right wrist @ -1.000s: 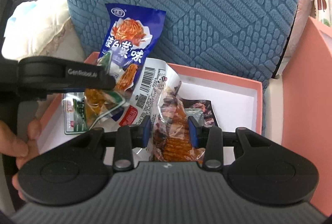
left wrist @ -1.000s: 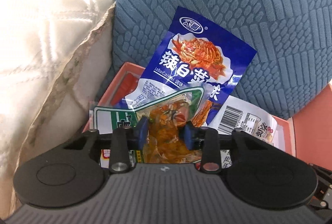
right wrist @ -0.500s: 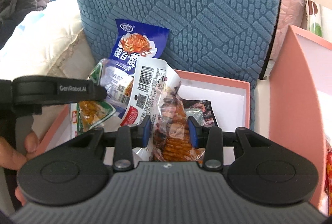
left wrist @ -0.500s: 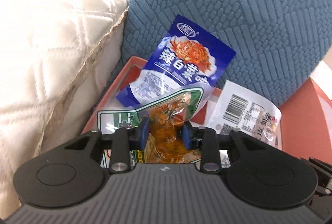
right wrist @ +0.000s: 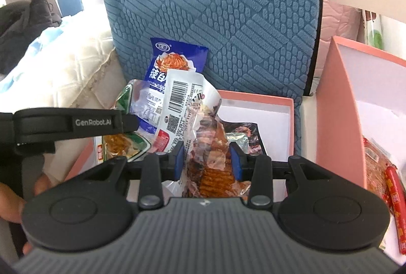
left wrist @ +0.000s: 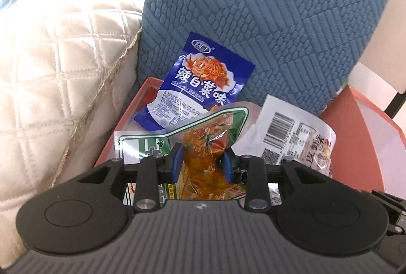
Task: Organize snacks
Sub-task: 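Lift and carry both packets over the pink box with both tools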
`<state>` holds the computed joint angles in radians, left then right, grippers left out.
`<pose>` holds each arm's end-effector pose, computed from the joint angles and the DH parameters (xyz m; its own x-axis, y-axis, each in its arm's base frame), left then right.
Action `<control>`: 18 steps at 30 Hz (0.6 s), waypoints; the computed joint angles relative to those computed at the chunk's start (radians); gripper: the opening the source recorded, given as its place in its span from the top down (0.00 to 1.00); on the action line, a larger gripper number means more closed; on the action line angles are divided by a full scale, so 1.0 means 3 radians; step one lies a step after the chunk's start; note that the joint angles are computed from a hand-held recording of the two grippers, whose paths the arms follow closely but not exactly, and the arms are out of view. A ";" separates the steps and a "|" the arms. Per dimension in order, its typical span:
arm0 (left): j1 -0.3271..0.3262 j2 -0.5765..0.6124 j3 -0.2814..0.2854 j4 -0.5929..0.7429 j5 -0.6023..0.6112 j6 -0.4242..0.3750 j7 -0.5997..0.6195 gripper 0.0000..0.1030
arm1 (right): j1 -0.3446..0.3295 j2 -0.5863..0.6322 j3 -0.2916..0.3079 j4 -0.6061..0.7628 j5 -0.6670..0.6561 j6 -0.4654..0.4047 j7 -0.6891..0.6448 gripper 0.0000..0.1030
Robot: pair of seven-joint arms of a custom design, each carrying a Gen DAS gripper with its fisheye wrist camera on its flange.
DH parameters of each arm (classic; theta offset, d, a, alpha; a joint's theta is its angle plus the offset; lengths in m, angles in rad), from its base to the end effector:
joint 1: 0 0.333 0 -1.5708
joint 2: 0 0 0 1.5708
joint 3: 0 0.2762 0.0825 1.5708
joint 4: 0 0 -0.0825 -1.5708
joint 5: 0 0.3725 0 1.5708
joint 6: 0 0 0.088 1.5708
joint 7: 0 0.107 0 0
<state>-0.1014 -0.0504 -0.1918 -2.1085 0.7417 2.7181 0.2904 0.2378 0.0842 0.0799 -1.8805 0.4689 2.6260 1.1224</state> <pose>0.5354 -0.1885 0.4717 0.3033 -0.9305 0.2056 -0.6278 -0.3574 -0.6915 0.5882 0.1807 0.5018 0.4655 -0.8715 -0.1539 -0.7073 -0.2619 -0.6566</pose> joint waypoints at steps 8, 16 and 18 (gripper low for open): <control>0.0014 -0.0266 -0.0083 -0.0152 -0.0012 0.0072 0.0124 0.64 | 0.0017 -0.0462 -0.0086 -0.0442 0.0187 0.0039 -0.0088 0.61; 0.0094 -0.0660 -0.0226 -0.0310 -0.0163 -0.0024 0.0243 0.64 | 0.0056 -0.0620 -0.0199 -0.0347 0.0267 -0.0164 -0.0299 0.61; 0.0118 -0.0730 -0.0258 -0.0297 -0.0208 -0.0061 0.0271 0.64 | 0.0048 -0.0641 -0.0216 -0.0299 0.0255 -0.0207 -0.0319 0.61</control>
<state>-0.0660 -0.2695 -0.2692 -2.1977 0.6794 2.7000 0.3717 0.2524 -0.1082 0.0152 -1.9703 0.5455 2.5640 1.0266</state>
